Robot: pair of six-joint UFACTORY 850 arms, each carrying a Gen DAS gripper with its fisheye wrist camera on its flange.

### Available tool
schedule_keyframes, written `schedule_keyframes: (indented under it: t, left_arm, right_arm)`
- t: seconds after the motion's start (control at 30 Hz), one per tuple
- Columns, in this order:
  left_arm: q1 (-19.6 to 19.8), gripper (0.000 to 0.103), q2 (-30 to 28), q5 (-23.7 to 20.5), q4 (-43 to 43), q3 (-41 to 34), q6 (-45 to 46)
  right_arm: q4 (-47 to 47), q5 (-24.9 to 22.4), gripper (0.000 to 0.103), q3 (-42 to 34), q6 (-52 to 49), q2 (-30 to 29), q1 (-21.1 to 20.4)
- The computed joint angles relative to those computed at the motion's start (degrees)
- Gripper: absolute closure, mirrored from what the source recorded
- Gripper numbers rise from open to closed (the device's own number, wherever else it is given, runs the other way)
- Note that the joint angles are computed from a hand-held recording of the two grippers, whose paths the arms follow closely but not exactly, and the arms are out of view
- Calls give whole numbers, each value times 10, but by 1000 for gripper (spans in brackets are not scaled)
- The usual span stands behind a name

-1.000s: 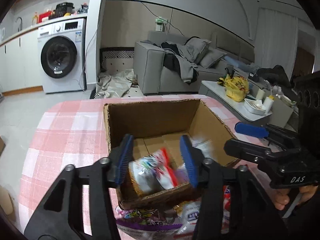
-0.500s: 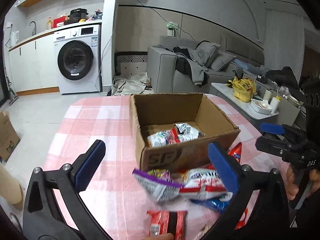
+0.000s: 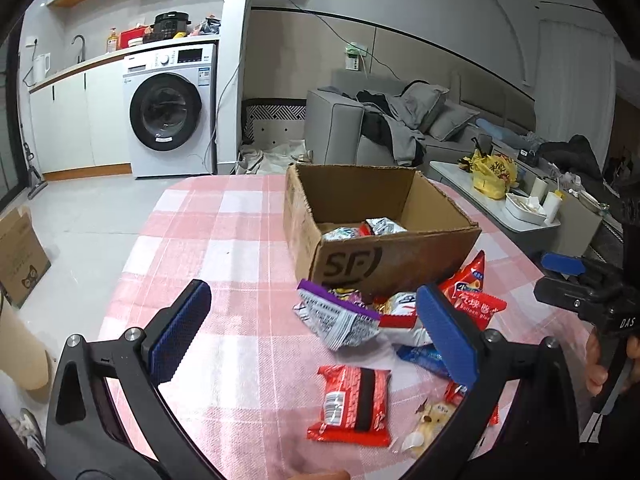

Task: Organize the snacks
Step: 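Grasp the red wafer pack with the left tool while the right tool grasps the Oreo pack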

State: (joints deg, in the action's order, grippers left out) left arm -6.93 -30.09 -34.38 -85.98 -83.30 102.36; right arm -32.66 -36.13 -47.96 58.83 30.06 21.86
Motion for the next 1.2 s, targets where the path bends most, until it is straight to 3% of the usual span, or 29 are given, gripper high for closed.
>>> schedule_keyframes:
  t: [0.2,0.37,0.5,0.67,0.9,1.2]
  left_arm:
    - [6,1,0,2,10,5,-13]
    - [5,1,4,0,13,14,-17]
    - [4,1,6,-5,25,23,0]
    - [3,1,-5,-14,66,16,-33]
    - [-7,1,-19,3,106,11,-61]
    - [-16,1,-42,16,159,-4,-101]
  right_arm:
    - [-16,-16,0,15,9,16,14]
    - [37,-10,0,24,-23,22,-10]
    - [9,-33,0,27,4,18,12]
    - [43,-29,0,42,1,15,21]
    - [119,2,0,59,-35,-5,17]
    - [117,-28,0,41,-54,-54,34]
